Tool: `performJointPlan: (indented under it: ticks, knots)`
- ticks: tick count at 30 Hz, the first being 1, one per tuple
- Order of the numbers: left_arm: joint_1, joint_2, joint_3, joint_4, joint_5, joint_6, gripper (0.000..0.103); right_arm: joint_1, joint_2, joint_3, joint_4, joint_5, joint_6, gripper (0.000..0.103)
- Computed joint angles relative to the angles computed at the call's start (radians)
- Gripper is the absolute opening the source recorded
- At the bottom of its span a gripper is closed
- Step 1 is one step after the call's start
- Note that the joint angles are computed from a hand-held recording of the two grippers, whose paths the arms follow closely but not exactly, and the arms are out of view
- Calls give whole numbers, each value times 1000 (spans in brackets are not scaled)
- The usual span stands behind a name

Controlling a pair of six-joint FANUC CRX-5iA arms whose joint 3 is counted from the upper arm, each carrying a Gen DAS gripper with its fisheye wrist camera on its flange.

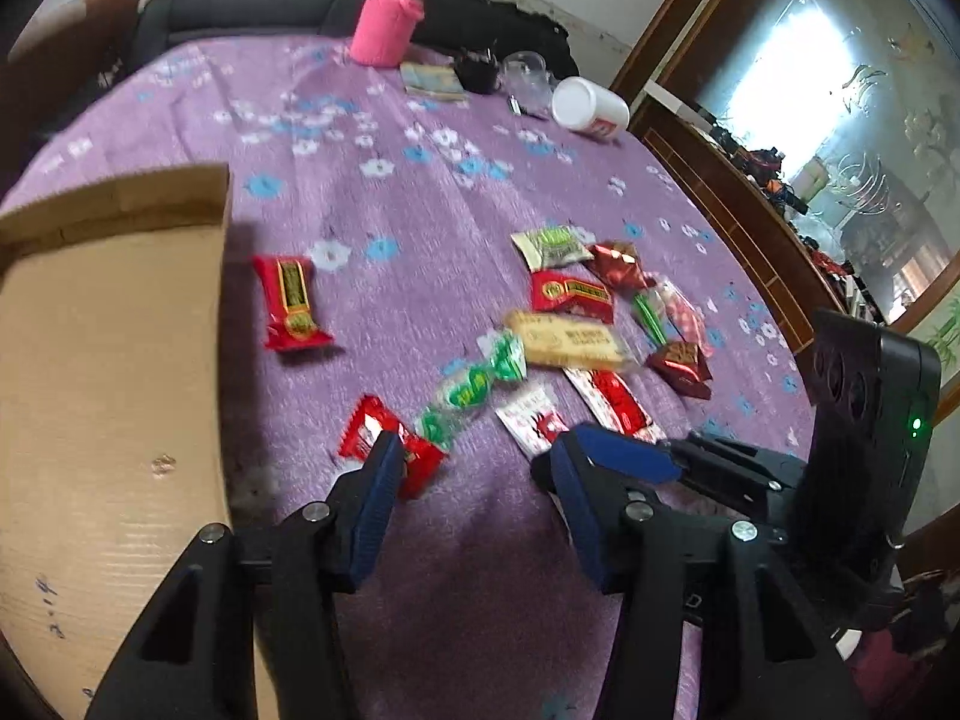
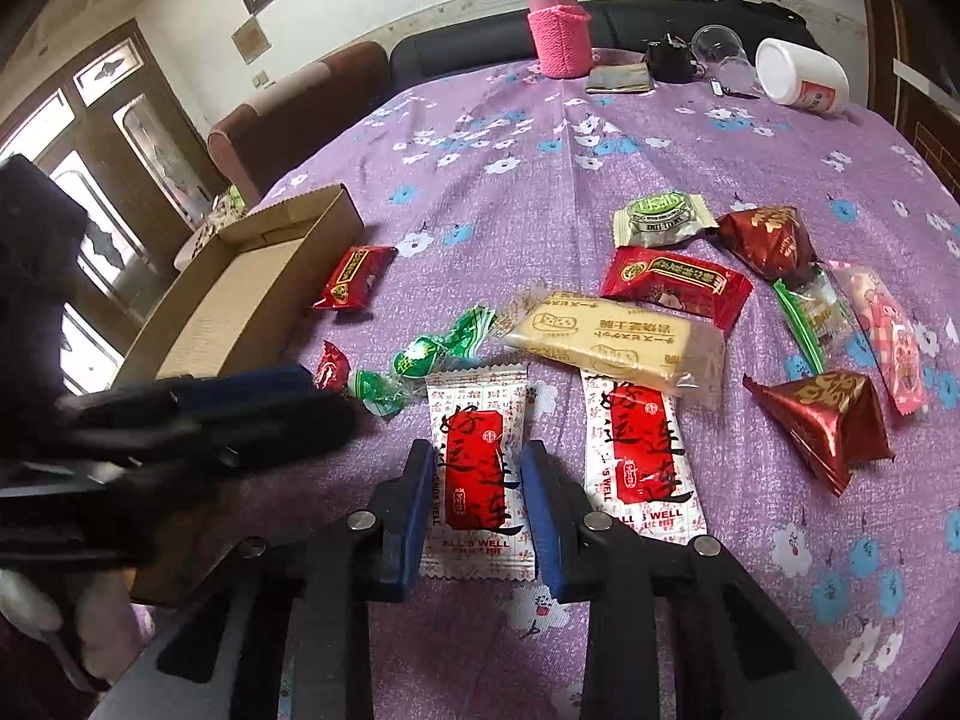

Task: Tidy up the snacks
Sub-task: 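Grasp red candy packet with left tool while right tool grasps white red-print packet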

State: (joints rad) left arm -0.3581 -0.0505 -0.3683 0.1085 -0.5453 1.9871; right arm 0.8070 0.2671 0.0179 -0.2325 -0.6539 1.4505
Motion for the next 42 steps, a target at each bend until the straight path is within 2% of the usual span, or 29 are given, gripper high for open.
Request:
performJointPlan:
  ticks: [2,5,9,14,16,18,21,22,23,24,28,31,33,35,37,40,42]
  knots:
    - [-9,2,33,-88,-34,90,51,1,-1,-3,1,6,-6,32]
    - [10,1,52,-139,-95,140,51,2,-2,-6,-2,14,-11,32]
    - [54,-36,9,-107,-86,97,51,-5,-6,-8,-22,16,-2,33]
    - [-17,0,68,-185,-120,104,51,24,-13,-42,63,56,-57,33]
    - [-52,44,127,-253,-171,150,51,15,-14,-33,32,44,-38,33]
    - [-58,74,154,-266,-196,162,51,-5,-17,-23,-25,31,-11,33]
    - [-49,87,152,-240,-189,140,51,-18,-21,-26,-54,32,-1,32]
    - [-46,90,151,-231,-189,132,45,-24,-22,-25,-72,33,9,32]
    - [-45,94,150,-221,-188,124,27,-30,-22,-22,-90,33,19,32]
    - [-36,92,138,-194,-175,107,20,-33,-23,-22,-102,33,27,32]
    - [-15,72,94,-139,-131,97,17,-38,-26,-20,-127,32,49,30]
    - [-18,49,74,-146,-109,127,17,-38,-48,-32,-143,42,63,23]
    - [-21,17,49,-142,-86,141,17,-40,-66,-43,-160,47,76,12]
    - [-21,-16,24,-135,-65,145,17,-36,-77,-51,-155,45,74,10]
    - [-21,-51,-2,-128,-45,155,17,-10,-88,-82,-84,74,25,10]
    - [-24,-90,-32,-136,-32,183,17,0,-92,-103,-57,98,-13,10]
    - [-26,-113,-57,-135,-25,196,17,7,-88,-100,-44,94,-21,17]
